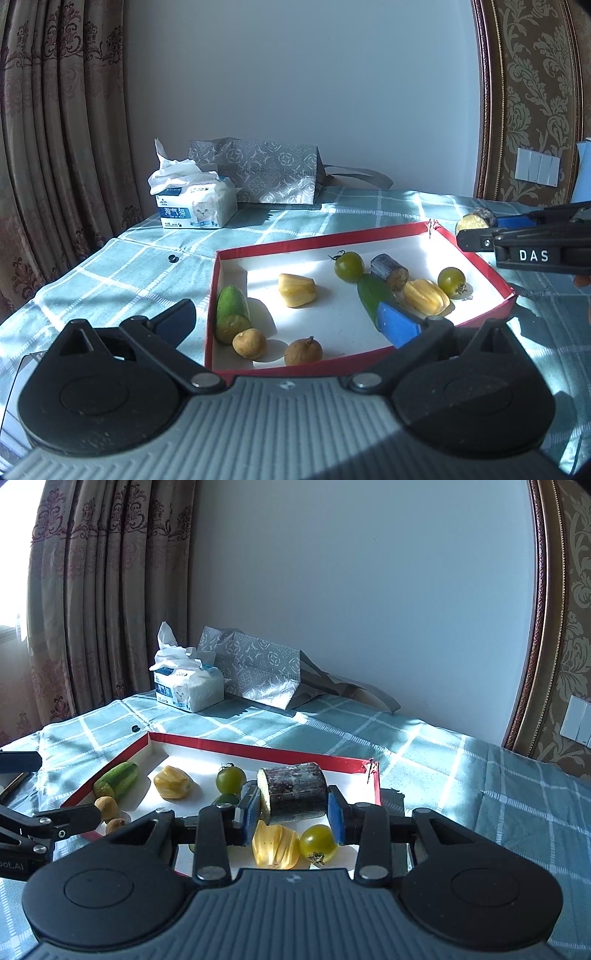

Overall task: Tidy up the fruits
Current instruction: 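Lower the eggplant chunk into the tray and open the right tool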

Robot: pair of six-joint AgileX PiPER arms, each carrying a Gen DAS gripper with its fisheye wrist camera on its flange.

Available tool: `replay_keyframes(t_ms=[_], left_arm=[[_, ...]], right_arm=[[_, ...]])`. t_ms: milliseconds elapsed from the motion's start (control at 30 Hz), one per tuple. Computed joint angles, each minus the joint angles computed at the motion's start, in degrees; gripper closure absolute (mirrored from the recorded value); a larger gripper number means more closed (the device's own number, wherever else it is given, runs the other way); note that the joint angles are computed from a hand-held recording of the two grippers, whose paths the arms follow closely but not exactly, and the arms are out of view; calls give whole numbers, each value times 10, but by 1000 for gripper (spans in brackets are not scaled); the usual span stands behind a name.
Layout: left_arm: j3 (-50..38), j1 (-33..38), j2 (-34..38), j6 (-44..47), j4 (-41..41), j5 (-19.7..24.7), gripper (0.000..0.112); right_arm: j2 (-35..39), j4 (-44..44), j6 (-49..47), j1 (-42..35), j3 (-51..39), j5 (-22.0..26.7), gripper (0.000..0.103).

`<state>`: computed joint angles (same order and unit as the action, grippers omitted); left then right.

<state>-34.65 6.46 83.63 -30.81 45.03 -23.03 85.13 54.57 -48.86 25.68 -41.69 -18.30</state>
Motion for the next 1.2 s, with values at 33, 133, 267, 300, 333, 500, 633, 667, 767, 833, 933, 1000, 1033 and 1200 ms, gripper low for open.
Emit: replay_keyframes(t_ms=[33,133,267,300,333,500,633,667,767,833,933,1000,1033,1200], left_arm=[[0,2,-1,-4,5,0,9],[1,4,-4,-8,11,-2,9],[3,7,-14,-18,30,-4,9],[2,9,-16,-25,37,-4,9],[1,12,-19,-38,48,-5,9],[5,15,-26,-37,55,-9,9],[6,18,-27,-43,64,-11,9],[7,18,-28,-41,63,-11,9],[6,15,-25,-36,58,-8,9],[3,15,-23,-48,67,-7,9],[3,13,-21,-41,62,-5,9],[3,11,-20,-37,59,-4,9],[3,10,-19,-37,59,-3,9],[2,10,-16,-35,54,-1,9]], right_arm=[[6,-8,4,-5,-6,3,66],[23,-28,20,-19,-24,16,66],[55,-16,5,-36,-59,34,66],[65,-4,-9,-38,-68,34,66],[73,4,-18,-40,-76,36,66],[107,26,-33,-68,-122,78,66],[130,113,-120,-73,-150,87,66],[134,126,-130,-74,-156,90,66],[144,135,-130,-79,-168,98,66],[151,165,-157,-81,-178,105,66],[164,254,-248,-78,-190,101,66],[173,286,-278,-79,-196,103,66],[176,298,-287,-80,-198,103,66],[186,320,-298,-82,-199,99,65]])
